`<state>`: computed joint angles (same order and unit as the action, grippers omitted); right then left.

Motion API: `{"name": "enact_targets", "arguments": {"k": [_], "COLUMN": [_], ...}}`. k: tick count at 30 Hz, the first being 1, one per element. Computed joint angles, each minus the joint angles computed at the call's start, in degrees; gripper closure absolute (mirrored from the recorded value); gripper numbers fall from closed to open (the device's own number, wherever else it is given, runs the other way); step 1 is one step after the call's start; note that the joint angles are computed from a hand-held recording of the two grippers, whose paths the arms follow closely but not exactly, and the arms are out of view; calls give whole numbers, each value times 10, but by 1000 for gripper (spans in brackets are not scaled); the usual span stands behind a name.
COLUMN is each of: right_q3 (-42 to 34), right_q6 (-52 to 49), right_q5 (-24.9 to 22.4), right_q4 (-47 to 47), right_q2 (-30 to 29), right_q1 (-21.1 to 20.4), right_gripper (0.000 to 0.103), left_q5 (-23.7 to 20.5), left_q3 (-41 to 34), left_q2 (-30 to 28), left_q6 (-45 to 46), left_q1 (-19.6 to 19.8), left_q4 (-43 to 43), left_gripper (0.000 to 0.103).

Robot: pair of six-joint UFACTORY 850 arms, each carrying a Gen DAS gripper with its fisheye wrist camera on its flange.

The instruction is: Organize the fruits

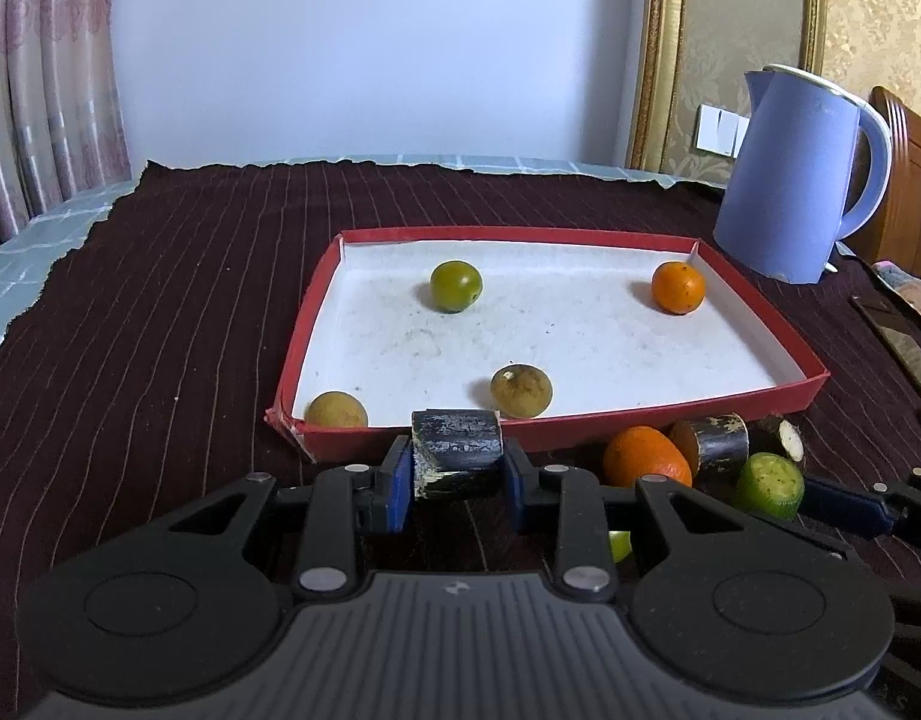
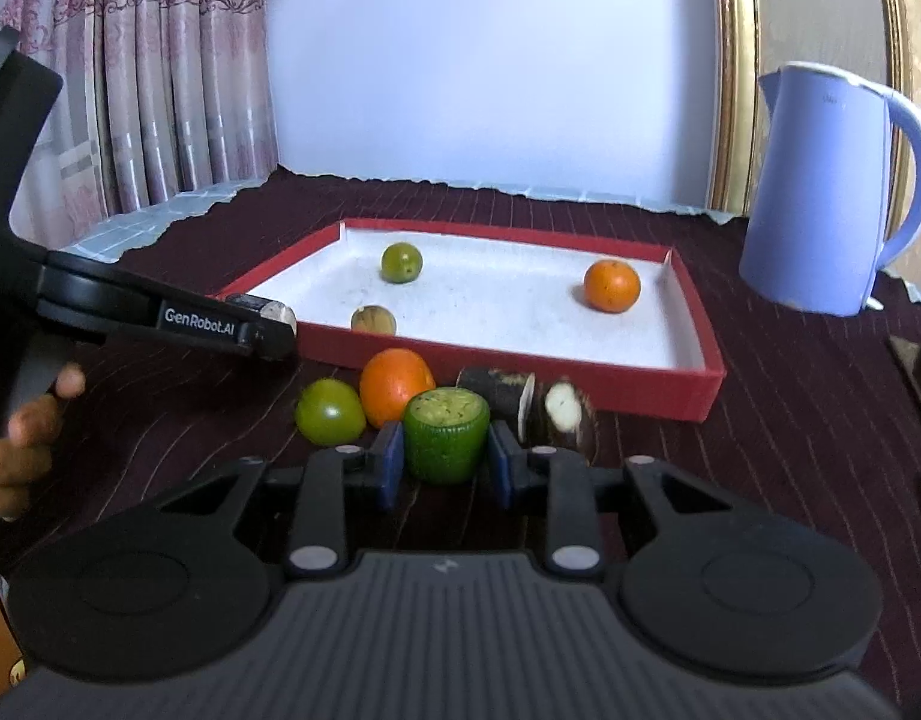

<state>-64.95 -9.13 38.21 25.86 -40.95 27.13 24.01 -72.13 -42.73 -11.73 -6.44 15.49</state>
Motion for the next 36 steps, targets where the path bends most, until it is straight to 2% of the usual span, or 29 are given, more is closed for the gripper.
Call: {"name": "enact_targets", "arguments": {"k": [8,13,20,21,22,23,31,36], "right_q3": [-6,-17,-42,-46,-47,-49,-55,-55], "right_q6": [-6,-35,-47,-49,-51,-54,-59,-55], "right_q5": [8,25,21,18,18,18,18,18], "right_q4": [18,49,64,66,67,69,73,69], "right_q2": [1,3,-4,-6,-7,-8,-10,-10], "right_q1": [-5,-6,-16,-17,-17,-18,-21,-23], "right_gripper": [75,75,75,75,75,75,75,75], "left_q5": [-14,0,9,4,-2,-9,-4,-36], "left_q3": [-12,-12,-23,-28,-31,-34,-43,-59], "left_q2": [-5,-2,-6,-9,-10,-10,-6,-10], "left_q6": [96,169,214,216,203,188,182,144], "left_q1": [-16,-27,-35,-35,-34,-32,-29,-15], "left_q4": [-103,-174,-212,-214,-201,-185,-173,-147], "left_gripper": [73,73,73,75,84,87,91,91]}}
